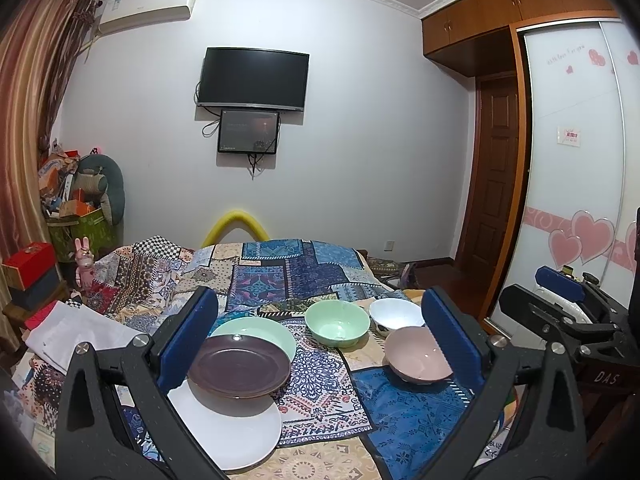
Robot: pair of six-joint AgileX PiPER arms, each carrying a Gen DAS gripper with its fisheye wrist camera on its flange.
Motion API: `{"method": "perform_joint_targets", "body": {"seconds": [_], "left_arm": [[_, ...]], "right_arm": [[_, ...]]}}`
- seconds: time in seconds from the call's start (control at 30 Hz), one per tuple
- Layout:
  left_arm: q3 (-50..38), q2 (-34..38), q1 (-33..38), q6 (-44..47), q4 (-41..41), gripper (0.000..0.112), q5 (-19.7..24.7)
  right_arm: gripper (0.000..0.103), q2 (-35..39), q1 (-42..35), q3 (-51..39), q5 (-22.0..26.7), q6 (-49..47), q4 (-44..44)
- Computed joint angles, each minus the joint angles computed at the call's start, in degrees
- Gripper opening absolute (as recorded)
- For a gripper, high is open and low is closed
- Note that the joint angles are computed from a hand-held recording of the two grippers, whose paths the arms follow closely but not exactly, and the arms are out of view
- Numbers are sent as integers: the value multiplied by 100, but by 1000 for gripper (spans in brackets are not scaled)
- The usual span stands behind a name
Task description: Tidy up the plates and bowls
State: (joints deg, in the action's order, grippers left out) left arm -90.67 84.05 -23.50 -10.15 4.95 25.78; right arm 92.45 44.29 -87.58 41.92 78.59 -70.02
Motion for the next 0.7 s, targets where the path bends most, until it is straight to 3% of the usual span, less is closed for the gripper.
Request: {"method": "perform_joint_targets", "body": {"seconds": [0.7], "left_arm": [[93,-20,57,189,-125,103,-104]], "right_arm": [[103,130,35,-74,39,14,-5]]}}
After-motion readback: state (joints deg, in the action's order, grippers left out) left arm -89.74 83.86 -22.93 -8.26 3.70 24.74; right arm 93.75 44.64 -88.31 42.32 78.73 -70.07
